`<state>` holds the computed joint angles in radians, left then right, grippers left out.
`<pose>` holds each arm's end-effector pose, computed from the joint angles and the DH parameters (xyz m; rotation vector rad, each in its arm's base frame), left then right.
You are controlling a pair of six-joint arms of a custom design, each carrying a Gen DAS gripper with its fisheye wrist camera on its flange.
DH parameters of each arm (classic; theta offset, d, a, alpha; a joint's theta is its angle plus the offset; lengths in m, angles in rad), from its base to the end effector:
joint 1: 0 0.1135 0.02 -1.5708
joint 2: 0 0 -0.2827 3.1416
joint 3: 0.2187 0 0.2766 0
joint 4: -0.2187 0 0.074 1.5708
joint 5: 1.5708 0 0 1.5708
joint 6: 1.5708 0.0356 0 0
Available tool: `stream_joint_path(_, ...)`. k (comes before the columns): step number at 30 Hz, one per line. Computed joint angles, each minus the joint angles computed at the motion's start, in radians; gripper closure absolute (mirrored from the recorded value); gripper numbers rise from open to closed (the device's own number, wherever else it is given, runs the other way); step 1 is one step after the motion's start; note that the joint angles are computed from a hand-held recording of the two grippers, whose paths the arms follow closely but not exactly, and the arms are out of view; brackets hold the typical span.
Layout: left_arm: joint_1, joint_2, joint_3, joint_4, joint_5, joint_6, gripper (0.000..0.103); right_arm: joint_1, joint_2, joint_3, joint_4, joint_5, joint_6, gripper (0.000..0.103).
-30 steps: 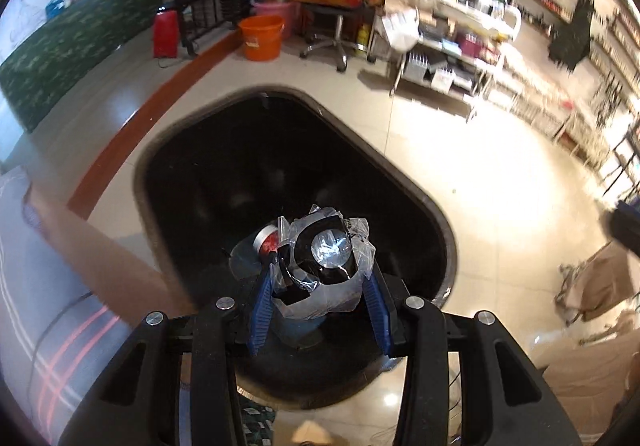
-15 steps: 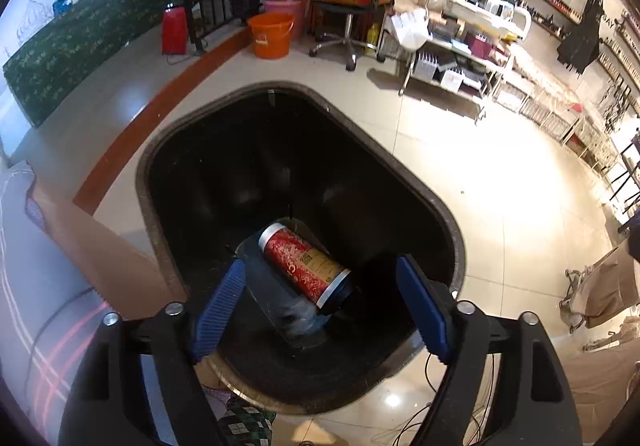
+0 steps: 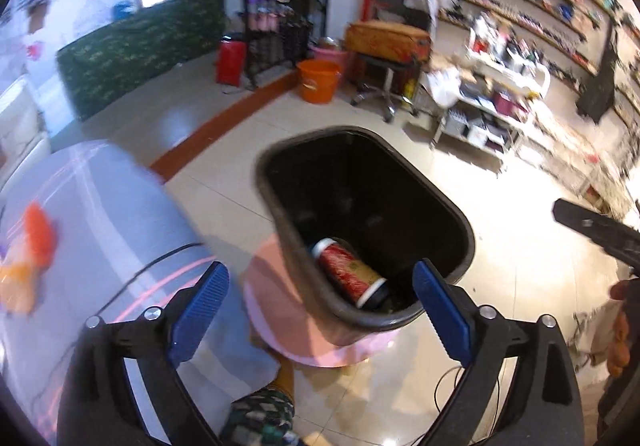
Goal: Collect trash
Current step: 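Move both tools back over the bed toward the remaining trash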
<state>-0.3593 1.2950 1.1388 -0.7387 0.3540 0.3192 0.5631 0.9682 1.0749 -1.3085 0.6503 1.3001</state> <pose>0.2636 -0.1122 0.3190 0.9556 2.2475 -0.4531 0.1458 0.0665 0.3394 1.0080 2.1902 -0.1235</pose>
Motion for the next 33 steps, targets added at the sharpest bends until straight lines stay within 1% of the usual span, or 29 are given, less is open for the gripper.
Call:
stream_joint_path(2, 0.079, -0.04, -0.019, -0.004, 0.024, 0.011, 0.011, 0.021, 0.065, 0.019, 0.075, -0.023, -0.049, 0.011)
stream_joint_path(5, 0.229, -0.073, -0.032, -0.022, 0.078, 0.032, 0.009, 0.078, 0.186, 0.073, 0.16, -0.02, -0.113, 0.011)
stream_joint_path(9, 0.453, -0.071, -0.028, -0.045, 0.121, 0.067, 0.008, 0.155, 0.362, 0.171, 0.281, -0.026, -0.206, 0.011)
stream_joint_path(14, 0.735, 0.009, 0.021, -0.043, 0.168, 0.114, 0.008, 0.22, 0.609, 0.369, 0.395, -0.069, -0.321, 0.011)
stream_joint_path(16, 0.841, 0.075, 0.067, -0.051, 0.177, 0.148, 0.008, 0.235, 0.69, 0.45, 0.42, -0.089, -0.364, 0.011)
stream_joint_path(19, 0.94, 0.17, 0.139, -0.052, 0.174, 0.179, 0.008, 0.26, 0.824, 0.597, 0.432, -0.123, -0.421, 0.011)
stream_joint_path(20, 0.98, 0.208, 0.171, -0.061, 0.186, 0.208, 0.008, 0.268, 0.873, 0.655, 0.433, -0.141, -0.439, 0.011)
stream_joint_path(24, 1.026, 0.348, 0.321, -0.064, 0.154, 0.277, 0.014, 0.29, 0.998, 0.831, 0.401, -0.176, -0.484, 0.011)
stream_joint_path(26, 1.033, 0.458, 0.459, -0.143, 0.167, 0.312, 0.017, 0.299, 1.047, 0.902, 0.381, -0.181, -0.495, 0.011)
stream_joint_path(28, 1.028, 0.545, 0.566, -0.207, 0.171, 0.332, 0.02, 0.307, 1.072, 0.941, 0.356, -0.181, -0.495, 0.011)
stream_joint_path(31, 1.007, 0.645, 0.667, -0.23, 0.135, 0.338, 0.023, 0.313, 1.092, 0.969, 0.321, -0.18, -0.477, 0.011)
stream_joint_path(33, 0.996, 0.726, 0.753, -0.27, 0.12, 0.329, 0.026, 0.308, 1.096, 0.978, 0.303, -0.181, -0.465, 0.011)
